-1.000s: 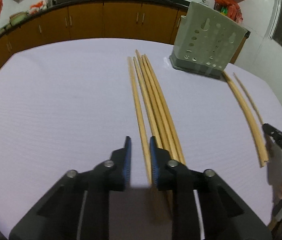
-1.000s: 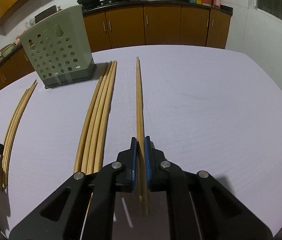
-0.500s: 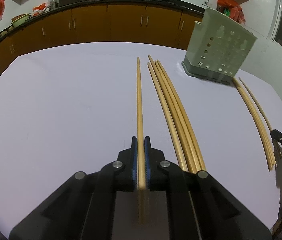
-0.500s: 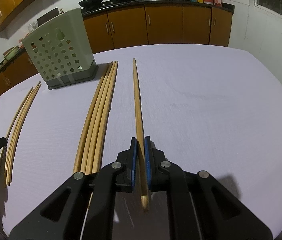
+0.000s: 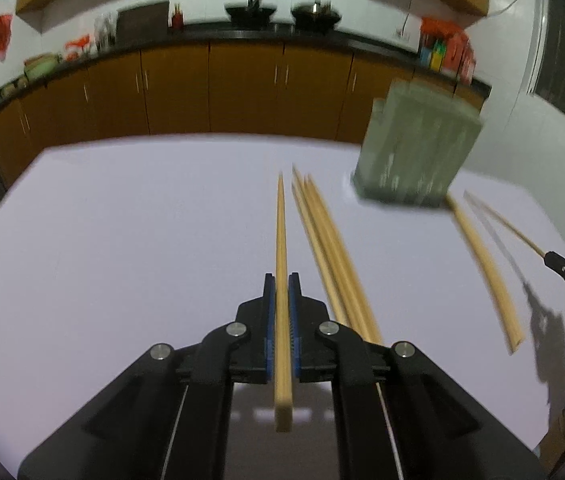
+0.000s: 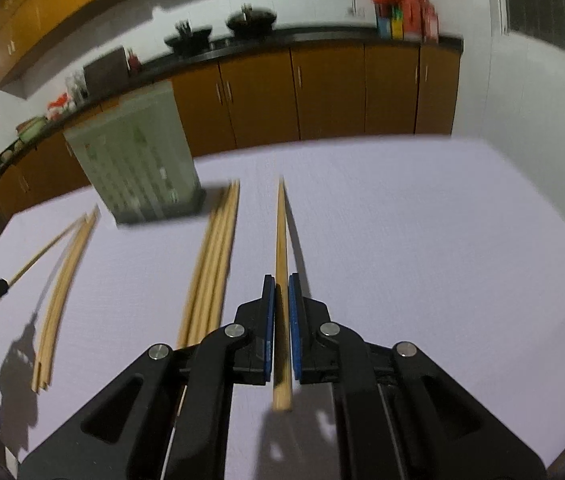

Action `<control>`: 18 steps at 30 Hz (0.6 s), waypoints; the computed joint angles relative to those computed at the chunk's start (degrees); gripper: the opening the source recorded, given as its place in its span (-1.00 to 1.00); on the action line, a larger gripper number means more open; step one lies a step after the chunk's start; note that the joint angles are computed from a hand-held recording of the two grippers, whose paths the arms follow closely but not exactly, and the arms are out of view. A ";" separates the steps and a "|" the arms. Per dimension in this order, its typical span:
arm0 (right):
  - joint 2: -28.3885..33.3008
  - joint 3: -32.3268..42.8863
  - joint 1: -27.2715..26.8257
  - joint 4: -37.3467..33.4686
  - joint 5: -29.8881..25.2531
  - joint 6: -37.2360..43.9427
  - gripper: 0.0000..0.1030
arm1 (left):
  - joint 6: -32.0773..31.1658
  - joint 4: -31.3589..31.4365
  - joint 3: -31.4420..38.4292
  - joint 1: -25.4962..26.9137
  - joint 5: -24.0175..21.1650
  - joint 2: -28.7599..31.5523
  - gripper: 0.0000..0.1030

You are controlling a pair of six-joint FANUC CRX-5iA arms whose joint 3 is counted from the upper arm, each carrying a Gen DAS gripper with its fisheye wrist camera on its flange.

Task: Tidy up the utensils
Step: 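Grasp a bamboo chopstick with the left tool while the right tool grasps another, then lift both held chopsticks upright over the green holder and lower them in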

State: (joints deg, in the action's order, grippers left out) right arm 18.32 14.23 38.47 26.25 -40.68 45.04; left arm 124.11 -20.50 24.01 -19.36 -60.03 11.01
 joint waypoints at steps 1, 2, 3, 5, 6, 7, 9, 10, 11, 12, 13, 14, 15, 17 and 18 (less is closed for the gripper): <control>-0.67 -0.77 -0.02 2.11 1.28 -1.38 -0.85 | 0.47 -1.33 0.79 -0.25 0.31 -0.48 -0.85; -1.07 -1.22 -0.04 3.60 2.07 -2.30 -0.85 | 0.80 -2.22 1.30 -0.37 0.48 -0.81 -0.85; -1.55 -1.79 -0.09 5.82 3.18 -3.70 -0.85 | 1.23 -3.33 1.85 -0.51 0.80 -1.27 -0.85; -2.09 -2.30 -0.33 8.89 4.87 -5.73 -0.85 | 2.16 -5.71 3.68 -0.80 1.48 -1.73 -0.85; -2.23 -2.41 -0.49 10.39 5.63 -6.78 -0.85 | 2.39 -6.38 4.19 -0.83 1.78 -1.84 -0.85; -2.21 -2.33 -0.59 11.34 6.04 -7.44 -0.85 | 2.67 -7.16 4.96 -0.87 2.06 -1.85 -0.85; -1.90 -1.86 -0.89 13.58 7.02 -8.96 -0.85 | 3.03 -9.14 7.50 -1.01 2.14 -1.33 -0.85; -1.58 -1.26 -1.12 14.30 7.46 -9.42 -0.85 | 3.05 -9.53 8.01 -1.06 2.21 -1.23 -0.85; -1.27 -0.66 -1.29 14.66 7.67 -9.59 -0.85 | 2.80 -9.91 9.25 -0.99 2.23 -0.81 -0.85; -0.99 0.08 -1.39 14.70 7.72 -9.53 -0.85 | 2.56 -10.06 10.29 -0.85 2.28 -0.43 -0.85; -0.62 0.92 -1.59 14.95 7.93 -9.59 -0.85 | 2.48 -10.20 11.02 -0.85 2.33 -0.10 -0.85; -0.52 1.29 -1.59 15.55 8.04 -10.04 -0.85 | 2.21 -10.21 11.99 -0.70 2.43 0.24 -0.85; -0.22 2.14 -1.72 15.93 8.22 -10.12 -0.85 | 1.78 -10.18 13.19 -0.53 2.53 0.68 -0.85; 0.15 3.76 -1.97 16.04 9.01 -9.69 -0.85 | 0.97 -10.13 15.17 -0.35 2.77 1.33 -0.85; 0.35 4.79 -2.10 16.45 9.66 -9.68 -0.85 | 0.70 -10.38 16.36 -0.43 2.81 1.74 -0.85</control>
State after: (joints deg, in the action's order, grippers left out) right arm 18.67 19.02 36.37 42.70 -31.03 35.37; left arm 124.81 -30.88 40.36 -19.79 -57.23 12.75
